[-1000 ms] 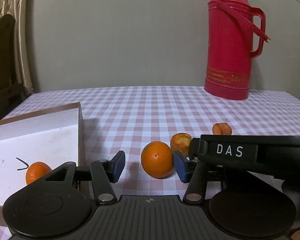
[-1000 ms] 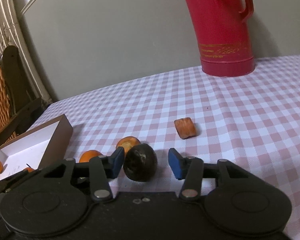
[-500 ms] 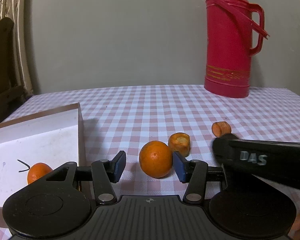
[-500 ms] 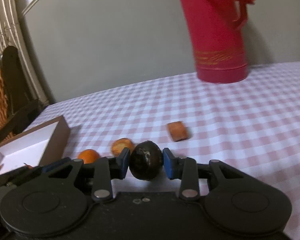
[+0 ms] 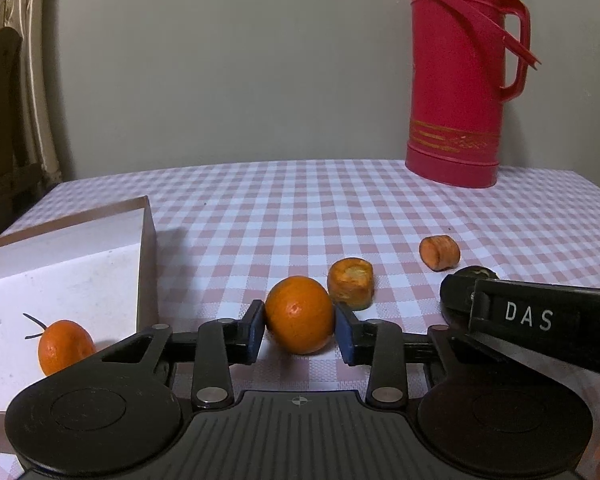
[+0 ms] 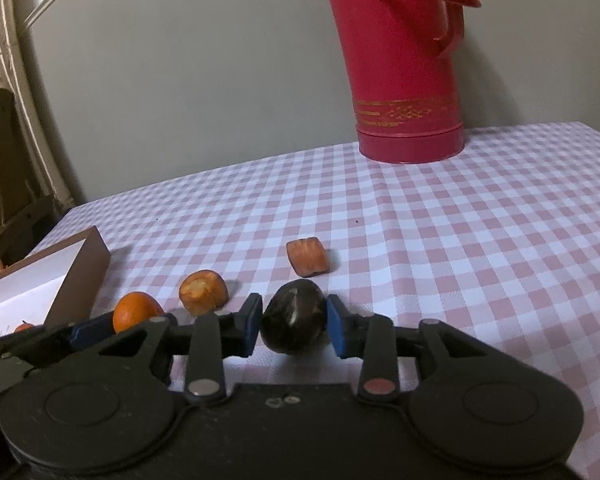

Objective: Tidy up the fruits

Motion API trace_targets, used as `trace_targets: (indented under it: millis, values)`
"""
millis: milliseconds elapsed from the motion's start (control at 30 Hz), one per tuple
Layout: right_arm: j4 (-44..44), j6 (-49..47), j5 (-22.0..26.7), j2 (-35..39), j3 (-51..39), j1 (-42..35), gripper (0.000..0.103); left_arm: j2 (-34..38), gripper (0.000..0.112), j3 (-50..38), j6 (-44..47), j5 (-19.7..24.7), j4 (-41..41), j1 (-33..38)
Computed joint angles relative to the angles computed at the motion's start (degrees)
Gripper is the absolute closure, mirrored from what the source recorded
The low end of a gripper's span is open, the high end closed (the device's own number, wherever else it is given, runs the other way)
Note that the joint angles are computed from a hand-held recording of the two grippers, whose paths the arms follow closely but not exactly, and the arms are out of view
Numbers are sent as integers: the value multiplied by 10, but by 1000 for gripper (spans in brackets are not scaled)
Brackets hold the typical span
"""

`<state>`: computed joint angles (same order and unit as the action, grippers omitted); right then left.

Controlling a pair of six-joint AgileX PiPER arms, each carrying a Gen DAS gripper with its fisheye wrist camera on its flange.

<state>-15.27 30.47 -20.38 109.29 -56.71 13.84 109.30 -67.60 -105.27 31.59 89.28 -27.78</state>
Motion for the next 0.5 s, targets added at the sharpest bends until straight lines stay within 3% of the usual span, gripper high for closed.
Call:
trace_targets:
  millis: [200,267,500]
  values:
    - [23,-28,-12,-1,8,5,80,-2,76,7,-31,5,22,-4]
    - [42,-51,-25,-7,20,7,87,-8,76,15,-45,-1,32,-3]
    - [37,-60,-34,-28,51,4,87,-31,76,45,-59,-6,54,-11]
